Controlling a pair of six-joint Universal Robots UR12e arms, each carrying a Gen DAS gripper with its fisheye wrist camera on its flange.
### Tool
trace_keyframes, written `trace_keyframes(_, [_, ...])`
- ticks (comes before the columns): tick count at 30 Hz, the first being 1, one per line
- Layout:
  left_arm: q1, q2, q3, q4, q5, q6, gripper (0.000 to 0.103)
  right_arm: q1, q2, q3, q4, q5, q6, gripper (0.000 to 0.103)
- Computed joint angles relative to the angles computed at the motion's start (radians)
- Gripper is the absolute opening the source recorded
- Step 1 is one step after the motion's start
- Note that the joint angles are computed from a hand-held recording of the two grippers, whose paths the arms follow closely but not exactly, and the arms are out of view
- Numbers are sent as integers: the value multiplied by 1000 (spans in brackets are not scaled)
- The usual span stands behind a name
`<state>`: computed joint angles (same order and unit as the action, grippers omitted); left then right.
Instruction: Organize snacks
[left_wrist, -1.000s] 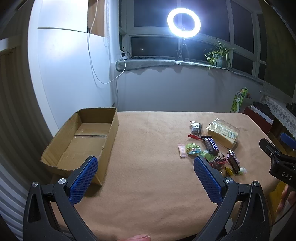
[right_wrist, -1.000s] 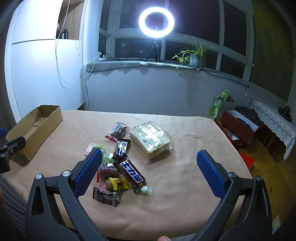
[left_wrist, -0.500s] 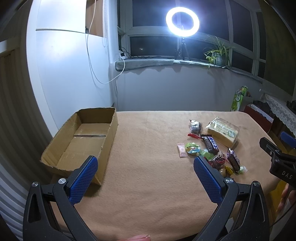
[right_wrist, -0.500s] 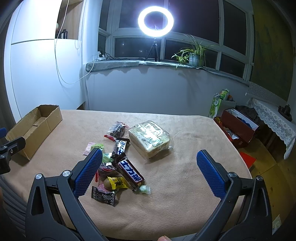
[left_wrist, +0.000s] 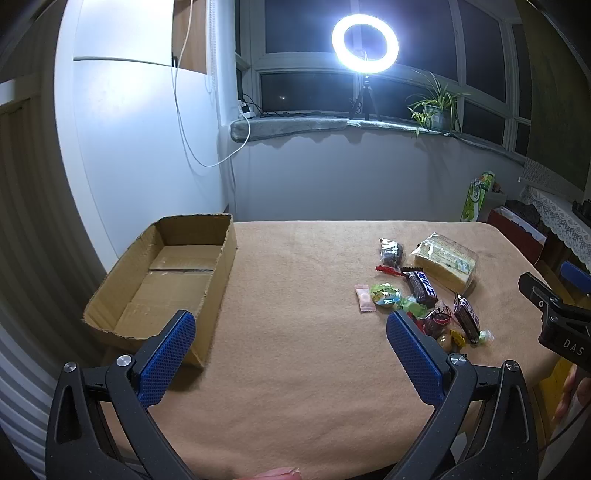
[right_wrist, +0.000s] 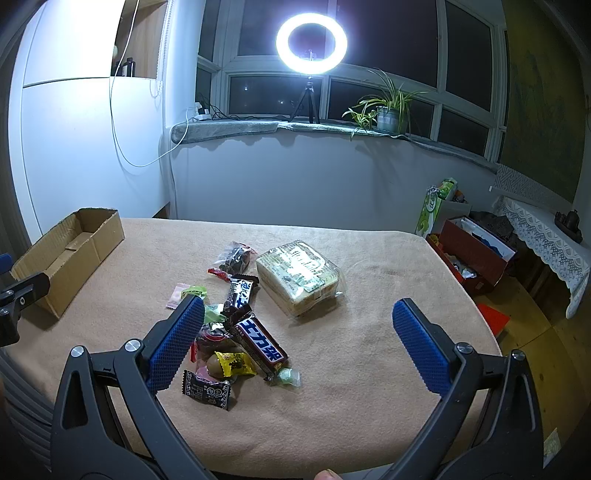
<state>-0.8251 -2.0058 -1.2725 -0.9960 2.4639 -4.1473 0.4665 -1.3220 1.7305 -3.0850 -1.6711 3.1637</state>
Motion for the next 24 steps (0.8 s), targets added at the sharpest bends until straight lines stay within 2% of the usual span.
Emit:
trace_keyframes(10, [0, 0, 0, -1, 0, -1, 103, 1, 2, -1, 0, -2, 1, 103])
trace_keyframes(14, [3, -1, -5, 11, -21, 7, 103, -5, 2, 8, 11, 5, -2, 103])
trace_keyframes(19, [21, -16, -15, 49, -143, 44, 103, -24, 10, 25, 105, 44, 0, 103])
trace_keyframes(24, [47, -44, -15, 70, -323, 70, 103, -46, 16, 58, 182, 93, 13, 103])
